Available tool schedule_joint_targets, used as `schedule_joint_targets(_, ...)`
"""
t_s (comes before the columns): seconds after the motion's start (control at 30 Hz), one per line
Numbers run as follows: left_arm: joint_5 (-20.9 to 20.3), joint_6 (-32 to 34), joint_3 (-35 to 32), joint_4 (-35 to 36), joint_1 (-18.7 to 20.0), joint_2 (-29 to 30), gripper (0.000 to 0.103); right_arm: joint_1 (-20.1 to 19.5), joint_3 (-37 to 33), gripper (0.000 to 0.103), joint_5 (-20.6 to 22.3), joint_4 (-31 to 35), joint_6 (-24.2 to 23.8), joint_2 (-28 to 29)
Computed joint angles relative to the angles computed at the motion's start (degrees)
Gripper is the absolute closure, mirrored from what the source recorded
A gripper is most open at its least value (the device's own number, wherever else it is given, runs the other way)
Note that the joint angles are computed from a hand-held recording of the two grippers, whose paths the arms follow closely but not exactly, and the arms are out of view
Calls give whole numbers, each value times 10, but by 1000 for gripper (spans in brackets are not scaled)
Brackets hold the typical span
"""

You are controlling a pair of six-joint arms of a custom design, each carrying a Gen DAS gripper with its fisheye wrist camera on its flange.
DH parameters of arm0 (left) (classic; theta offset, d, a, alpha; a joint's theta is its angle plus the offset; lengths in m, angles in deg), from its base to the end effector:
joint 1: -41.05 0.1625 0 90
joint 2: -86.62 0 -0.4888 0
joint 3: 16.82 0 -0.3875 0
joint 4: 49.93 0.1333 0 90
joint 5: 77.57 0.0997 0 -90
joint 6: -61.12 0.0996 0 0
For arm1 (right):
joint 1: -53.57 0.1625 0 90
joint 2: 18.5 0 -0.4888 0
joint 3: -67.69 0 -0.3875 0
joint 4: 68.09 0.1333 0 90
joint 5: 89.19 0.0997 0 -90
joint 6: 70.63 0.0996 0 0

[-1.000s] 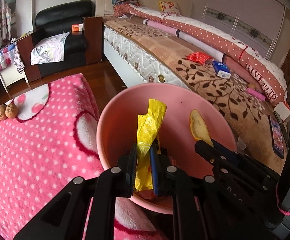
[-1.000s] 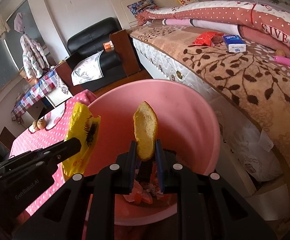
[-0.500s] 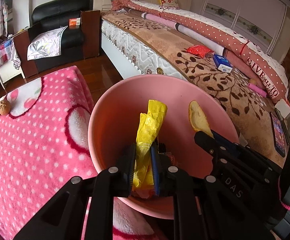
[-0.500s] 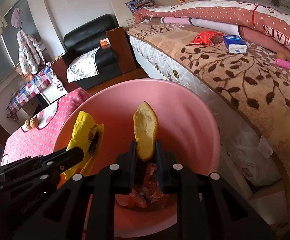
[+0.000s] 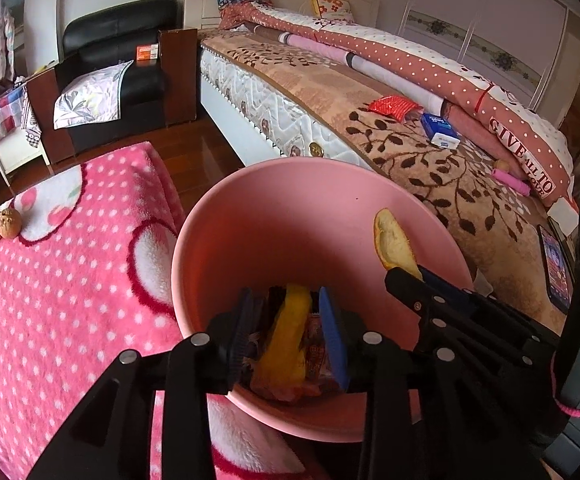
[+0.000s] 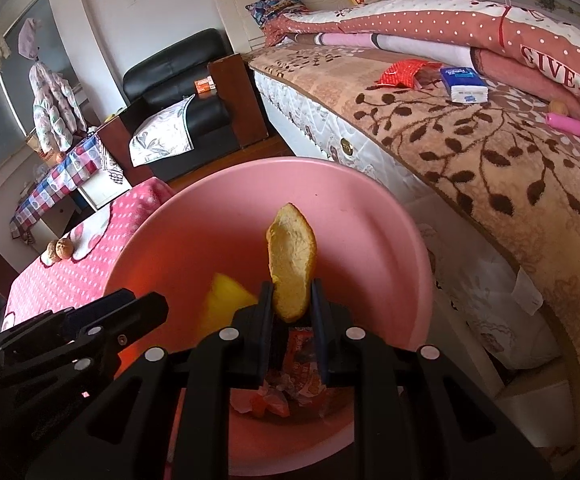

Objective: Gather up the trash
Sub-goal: 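Open the left gripper over the bucket while the right gripper releases the orange peel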

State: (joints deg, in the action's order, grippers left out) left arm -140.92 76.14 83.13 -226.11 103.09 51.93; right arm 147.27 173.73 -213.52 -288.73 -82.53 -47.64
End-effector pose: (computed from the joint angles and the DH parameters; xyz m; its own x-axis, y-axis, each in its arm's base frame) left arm -0.1658 -0.6920 0.0412 -0.7215 0.4819 -0.4972 0.6470 0.7249 -0.2363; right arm 0.1183 -0.6337 0.0548 -0.8272 0.2702 0.4927 -0.2133 0.6601 -0.7202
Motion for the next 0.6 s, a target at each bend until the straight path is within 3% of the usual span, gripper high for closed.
schedule_joint_targets(0.6, -1, 1, 5, -7, -1, -2, 61, -3, 5, 83, 10, 7, 10, -6)
